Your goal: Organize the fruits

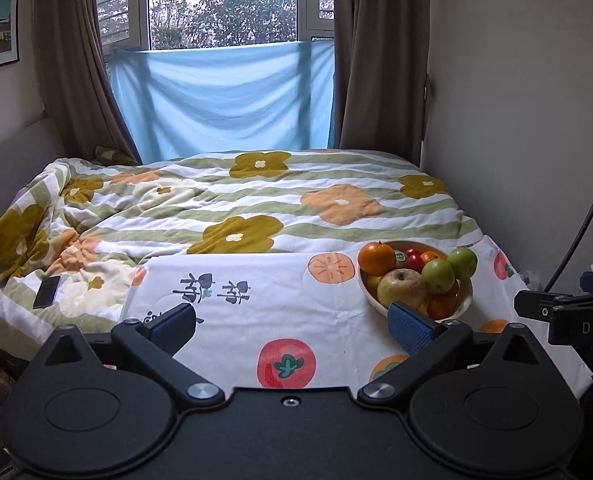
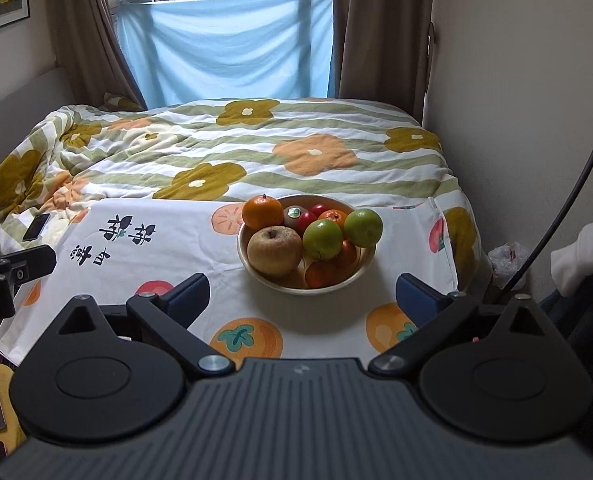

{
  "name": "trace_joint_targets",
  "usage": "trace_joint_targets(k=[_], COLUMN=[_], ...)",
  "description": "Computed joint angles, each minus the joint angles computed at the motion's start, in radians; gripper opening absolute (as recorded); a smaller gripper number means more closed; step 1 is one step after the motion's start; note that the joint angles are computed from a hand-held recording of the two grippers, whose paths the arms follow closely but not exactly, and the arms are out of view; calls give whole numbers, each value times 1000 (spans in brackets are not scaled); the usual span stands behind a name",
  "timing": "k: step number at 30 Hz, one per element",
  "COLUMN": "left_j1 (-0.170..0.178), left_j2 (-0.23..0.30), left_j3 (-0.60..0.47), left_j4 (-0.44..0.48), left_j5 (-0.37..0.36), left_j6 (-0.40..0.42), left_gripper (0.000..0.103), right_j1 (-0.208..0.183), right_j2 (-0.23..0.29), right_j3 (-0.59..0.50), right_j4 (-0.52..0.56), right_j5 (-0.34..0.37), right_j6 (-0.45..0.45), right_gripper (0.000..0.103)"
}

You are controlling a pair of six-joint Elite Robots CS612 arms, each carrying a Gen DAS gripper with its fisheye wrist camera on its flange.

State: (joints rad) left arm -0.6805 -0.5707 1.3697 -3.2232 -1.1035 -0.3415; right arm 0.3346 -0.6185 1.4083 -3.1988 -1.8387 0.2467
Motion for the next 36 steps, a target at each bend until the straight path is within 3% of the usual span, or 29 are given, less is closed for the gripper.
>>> trace_joint_targets(k=[36], left_j1=[9], left_j2=[-9], left_j3=[21], left_j4=[13], left_j5=[-11], left_j6=[13], left_gripper=[103], right_j1=[11], right_j2=[5], right_j3=[-12], right_j4=[78], right_j5=[-14], right_j6=[69], right_gripper=[103])
